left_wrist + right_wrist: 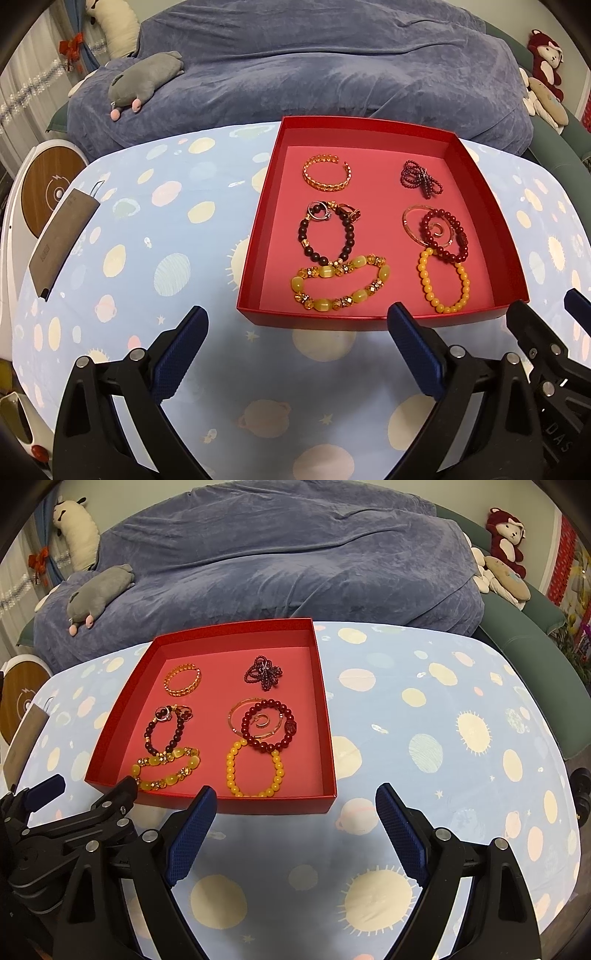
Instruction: Organize jewelry
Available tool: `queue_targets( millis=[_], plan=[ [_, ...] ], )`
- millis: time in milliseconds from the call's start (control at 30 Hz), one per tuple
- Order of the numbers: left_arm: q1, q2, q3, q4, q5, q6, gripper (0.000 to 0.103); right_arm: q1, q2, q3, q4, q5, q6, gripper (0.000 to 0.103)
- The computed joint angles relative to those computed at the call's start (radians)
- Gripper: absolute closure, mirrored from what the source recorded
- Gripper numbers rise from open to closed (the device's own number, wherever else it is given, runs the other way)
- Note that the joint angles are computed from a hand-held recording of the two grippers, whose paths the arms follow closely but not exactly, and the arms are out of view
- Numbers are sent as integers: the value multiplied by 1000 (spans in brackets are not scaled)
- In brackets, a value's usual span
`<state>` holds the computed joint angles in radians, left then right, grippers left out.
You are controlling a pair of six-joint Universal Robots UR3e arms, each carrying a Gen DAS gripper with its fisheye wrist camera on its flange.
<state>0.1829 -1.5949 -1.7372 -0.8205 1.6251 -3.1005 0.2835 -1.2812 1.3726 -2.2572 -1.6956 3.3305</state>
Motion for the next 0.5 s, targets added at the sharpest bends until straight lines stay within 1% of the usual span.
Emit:
queue_targets(
  millis=[500],
  plan=[
    [-2, -3, 8, -1, 3, 1, 10, 1, -2, -3, 5, -1, 1, 19]
  ],
)
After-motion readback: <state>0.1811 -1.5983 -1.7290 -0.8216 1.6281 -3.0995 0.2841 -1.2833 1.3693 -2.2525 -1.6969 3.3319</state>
